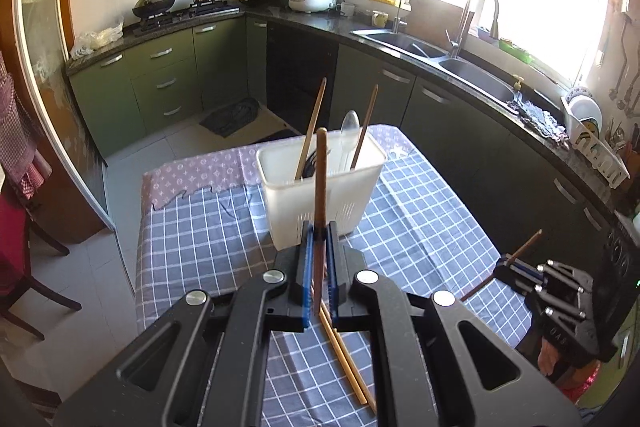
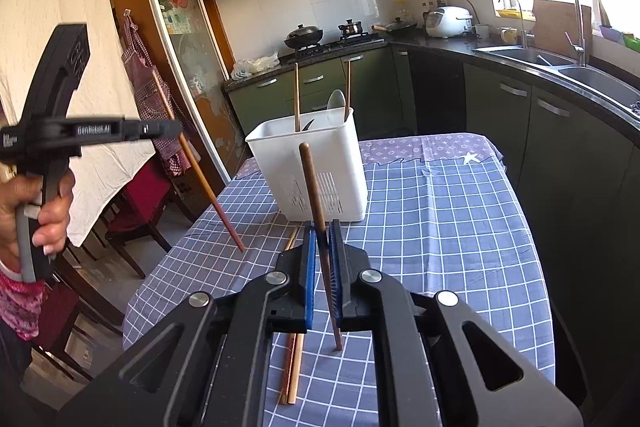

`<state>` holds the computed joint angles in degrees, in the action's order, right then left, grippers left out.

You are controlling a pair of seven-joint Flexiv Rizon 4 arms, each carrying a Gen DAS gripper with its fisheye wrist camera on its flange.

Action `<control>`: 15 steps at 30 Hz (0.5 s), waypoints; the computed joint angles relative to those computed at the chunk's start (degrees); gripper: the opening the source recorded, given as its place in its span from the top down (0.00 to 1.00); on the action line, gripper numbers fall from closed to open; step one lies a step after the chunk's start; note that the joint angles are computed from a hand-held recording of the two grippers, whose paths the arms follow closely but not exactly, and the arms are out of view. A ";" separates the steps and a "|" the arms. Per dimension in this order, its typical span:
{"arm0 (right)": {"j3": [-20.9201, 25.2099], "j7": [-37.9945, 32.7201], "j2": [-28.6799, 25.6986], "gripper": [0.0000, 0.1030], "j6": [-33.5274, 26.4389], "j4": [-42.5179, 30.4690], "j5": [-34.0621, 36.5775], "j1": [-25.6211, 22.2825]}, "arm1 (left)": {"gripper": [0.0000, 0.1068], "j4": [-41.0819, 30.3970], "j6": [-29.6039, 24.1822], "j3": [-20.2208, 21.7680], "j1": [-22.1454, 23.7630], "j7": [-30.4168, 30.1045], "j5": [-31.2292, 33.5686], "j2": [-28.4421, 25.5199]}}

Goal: Organize utensils
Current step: 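Insert the left tool's chopstick into the white holder and open it while the right tool holds its chopstick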

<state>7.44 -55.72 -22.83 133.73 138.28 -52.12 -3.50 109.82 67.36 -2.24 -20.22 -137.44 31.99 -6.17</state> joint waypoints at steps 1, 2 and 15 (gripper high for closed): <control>-0.03 -0.11 0.02 0.93 0.03 0.06 0.08 0.02 | 0.94 -1.35 -0.59 -0.08 0.20 0.68 -0.23 0.04; -0.03 -0.06 -0.03 0.93 0.14 0.07 -0.06 -0.07 | 0.94 -2.39 -1.08 -0.17 0.36 1.30 -0.61 0.08; -0.78 2.31 -0.91 0.93 1.47 -0.26 -3.72 -1.77 | 0.94 -18.00 -5.99 2.23 -0.08 3.11 0.82 -6.35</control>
<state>6.66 -53.41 -23.74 135.21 138.02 -55.84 -5.27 91.81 61.37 -0.01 -20.29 -134.33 32.80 -12.52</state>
